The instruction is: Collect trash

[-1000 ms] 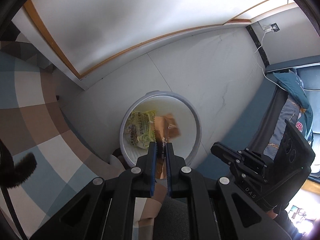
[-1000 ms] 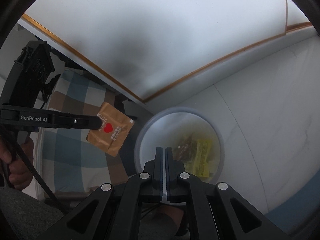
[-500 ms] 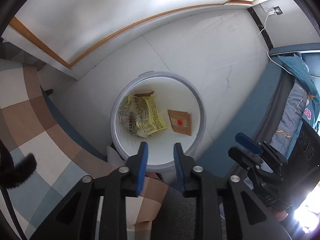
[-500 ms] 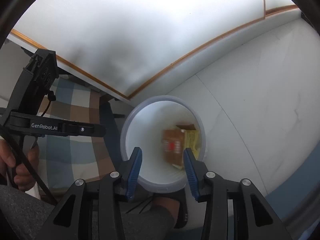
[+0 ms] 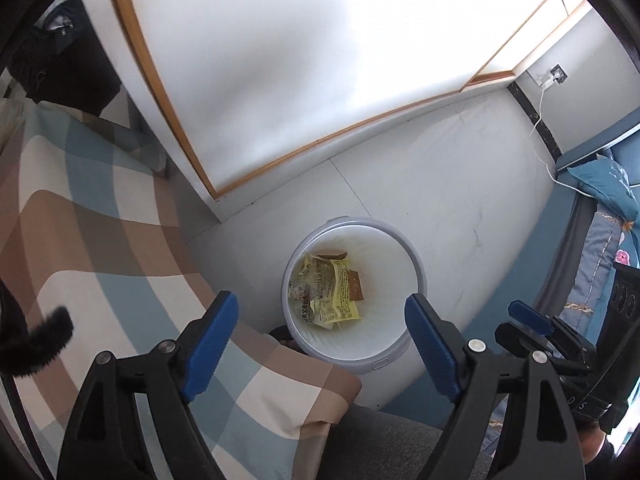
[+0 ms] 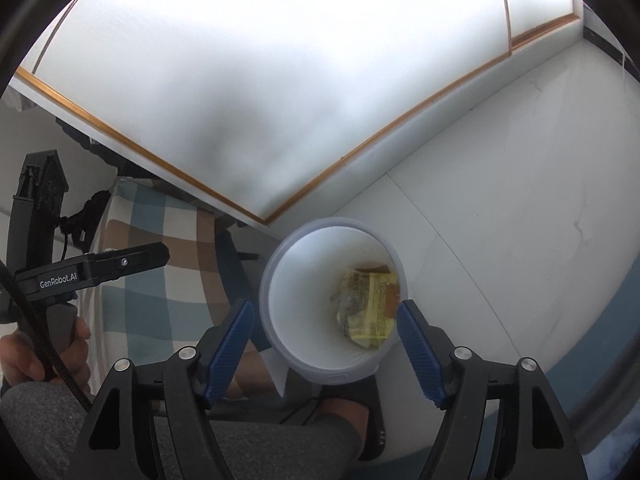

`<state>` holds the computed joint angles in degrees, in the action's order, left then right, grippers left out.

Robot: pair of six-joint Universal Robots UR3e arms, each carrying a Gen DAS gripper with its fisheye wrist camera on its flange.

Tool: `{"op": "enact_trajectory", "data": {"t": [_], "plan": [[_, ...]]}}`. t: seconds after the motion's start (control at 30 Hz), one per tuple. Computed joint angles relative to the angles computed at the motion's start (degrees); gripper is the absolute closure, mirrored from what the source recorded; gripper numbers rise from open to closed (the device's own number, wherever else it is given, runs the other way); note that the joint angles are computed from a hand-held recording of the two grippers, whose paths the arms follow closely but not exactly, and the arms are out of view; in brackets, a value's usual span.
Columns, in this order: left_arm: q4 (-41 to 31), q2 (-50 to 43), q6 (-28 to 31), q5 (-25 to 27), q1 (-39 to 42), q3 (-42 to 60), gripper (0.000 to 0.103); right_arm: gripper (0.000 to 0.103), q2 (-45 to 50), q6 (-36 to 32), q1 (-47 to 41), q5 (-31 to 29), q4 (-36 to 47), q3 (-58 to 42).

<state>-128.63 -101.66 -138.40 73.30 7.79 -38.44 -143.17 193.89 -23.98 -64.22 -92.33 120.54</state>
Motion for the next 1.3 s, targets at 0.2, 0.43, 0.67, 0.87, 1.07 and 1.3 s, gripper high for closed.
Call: {"op": "enact_trajectory", "data": {"t": [0.2,0.43,0.67,0.87,1.07,1.3], "plan": [[-1.4,3.3,2.4,-1.0,2.7,0.8,0.019,0.016,3.0,5.7,6.4,-3.5,-3.7,-3.1],[3.9,8.9,4.5,0.4,3.8,-6.1,0.019,0.013,2.3,5.9,5.3,-1.4,-0.6,-5.7],[5.3,11.0,5.3,-0.2,4.3,-9.0,0.019,0.013,1.0,5.5,4.0,-0.8,0.9,-6.4],[4.4,11.8,6.3,-0.2,4.0,-9.0,0.019,0.013,-0.4,3.5,1.6,1.3,3.7,-6.6],[7.1,13.4,5.6,0.0,4.1,-11.4,0.019,0.013,-0.7,3.8,1.7,0.7,3.5,-6.5],[4.9,13.6,6.7,-2.2,5.7,-11.0,0.019,0.013,0.3,5.3,3.5,-0.7,2.1,-6.5]]}}
